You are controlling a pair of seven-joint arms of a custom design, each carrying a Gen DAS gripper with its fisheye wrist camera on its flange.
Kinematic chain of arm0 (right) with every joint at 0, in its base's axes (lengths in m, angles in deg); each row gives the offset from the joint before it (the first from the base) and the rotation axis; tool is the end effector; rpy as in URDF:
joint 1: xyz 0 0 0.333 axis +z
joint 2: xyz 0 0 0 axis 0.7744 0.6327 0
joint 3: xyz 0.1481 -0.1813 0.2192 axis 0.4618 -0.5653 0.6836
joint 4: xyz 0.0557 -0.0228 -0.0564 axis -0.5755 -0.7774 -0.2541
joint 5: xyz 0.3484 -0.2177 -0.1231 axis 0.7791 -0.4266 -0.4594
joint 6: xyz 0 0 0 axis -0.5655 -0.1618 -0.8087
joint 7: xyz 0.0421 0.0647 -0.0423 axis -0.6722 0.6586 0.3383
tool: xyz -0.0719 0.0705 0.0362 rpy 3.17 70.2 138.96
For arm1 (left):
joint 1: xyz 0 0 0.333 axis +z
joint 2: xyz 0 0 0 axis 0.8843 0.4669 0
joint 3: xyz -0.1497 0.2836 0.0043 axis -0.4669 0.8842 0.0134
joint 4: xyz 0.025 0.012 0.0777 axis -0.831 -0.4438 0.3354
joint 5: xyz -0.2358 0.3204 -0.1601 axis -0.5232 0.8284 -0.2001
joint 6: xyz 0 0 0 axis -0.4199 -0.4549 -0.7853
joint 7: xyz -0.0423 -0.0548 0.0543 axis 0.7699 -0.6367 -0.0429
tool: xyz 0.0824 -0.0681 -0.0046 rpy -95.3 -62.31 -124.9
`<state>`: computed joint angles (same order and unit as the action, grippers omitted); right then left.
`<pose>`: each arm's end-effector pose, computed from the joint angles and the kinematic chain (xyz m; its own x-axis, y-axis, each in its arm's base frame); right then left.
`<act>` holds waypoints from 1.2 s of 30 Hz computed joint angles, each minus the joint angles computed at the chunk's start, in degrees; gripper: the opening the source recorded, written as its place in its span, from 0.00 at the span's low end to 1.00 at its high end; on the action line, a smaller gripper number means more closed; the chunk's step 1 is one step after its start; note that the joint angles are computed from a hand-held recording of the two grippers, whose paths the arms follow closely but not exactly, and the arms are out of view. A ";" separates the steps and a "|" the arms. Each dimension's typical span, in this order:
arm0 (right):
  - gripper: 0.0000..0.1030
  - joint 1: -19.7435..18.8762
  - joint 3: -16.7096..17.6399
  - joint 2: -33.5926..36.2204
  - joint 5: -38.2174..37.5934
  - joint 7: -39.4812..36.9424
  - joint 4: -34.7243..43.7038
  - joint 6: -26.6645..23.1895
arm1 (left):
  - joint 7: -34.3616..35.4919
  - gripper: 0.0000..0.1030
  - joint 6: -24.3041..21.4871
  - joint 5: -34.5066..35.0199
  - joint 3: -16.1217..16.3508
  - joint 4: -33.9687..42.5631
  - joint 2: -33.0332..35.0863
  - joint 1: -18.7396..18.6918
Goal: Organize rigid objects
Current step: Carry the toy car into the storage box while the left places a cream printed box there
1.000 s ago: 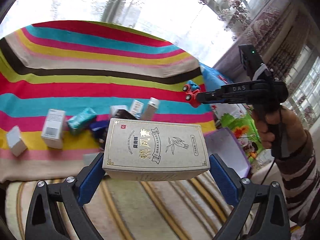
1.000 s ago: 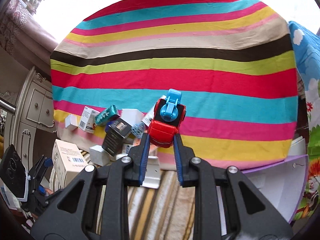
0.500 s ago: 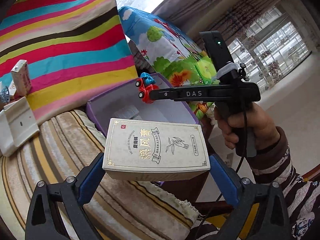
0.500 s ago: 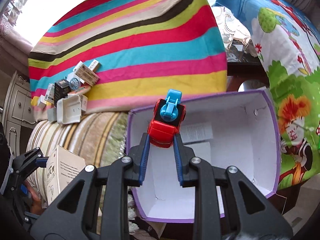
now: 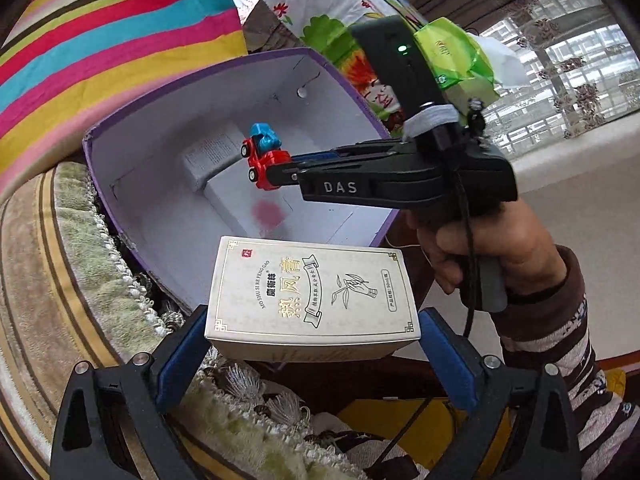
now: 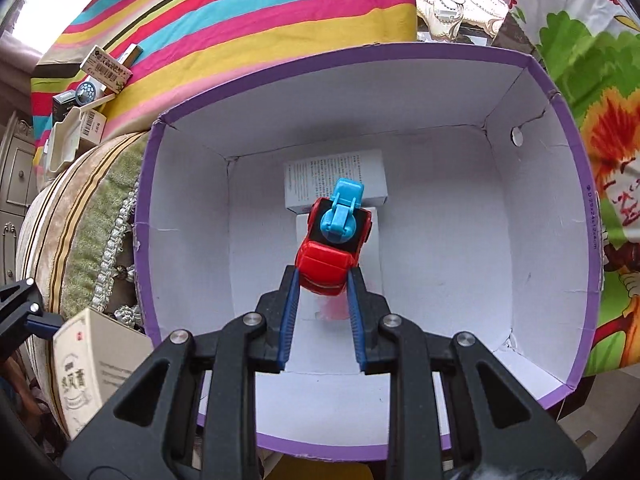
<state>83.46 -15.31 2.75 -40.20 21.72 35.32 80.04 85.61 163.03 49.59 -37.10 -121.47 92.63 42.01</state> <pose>0.6591 0.4840 0.4885 0.6852 -0.7016 -0.1954 -0.7283 -0.6617 -0.1781 0.5170 -0.3949 0.5182 0.0325 -0.8411 0.5399 -0.9731 -0.1500 -0.1751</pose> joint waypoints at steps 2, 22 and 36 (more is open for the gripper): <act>0.27 -0.72 0.07 -1.39 0.44 -0.46 -2.00 1.66 | -0.99 0.97 -1.08 -0.82 0.03 1.09 1.31 0.09; 0.27 -4.13 0.31 -7.59 1.20 -1.01 -10.00 9.74 | -16.91 1.00 -5.84 -18.58 -3.50 8.66 14.26 5.66; 0.27 -3.90 1.08 -8.64 2.41 -1.77 -13.47 9.29 | 3.96 1.00 -0.12 -35.71 -3.99 1.72 5.81 6.87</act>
<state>79.56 -14.24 -5.89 -37.80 19.96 21.85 89.33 89.58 162.91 13.89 -41.08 -119.75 98.44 48.88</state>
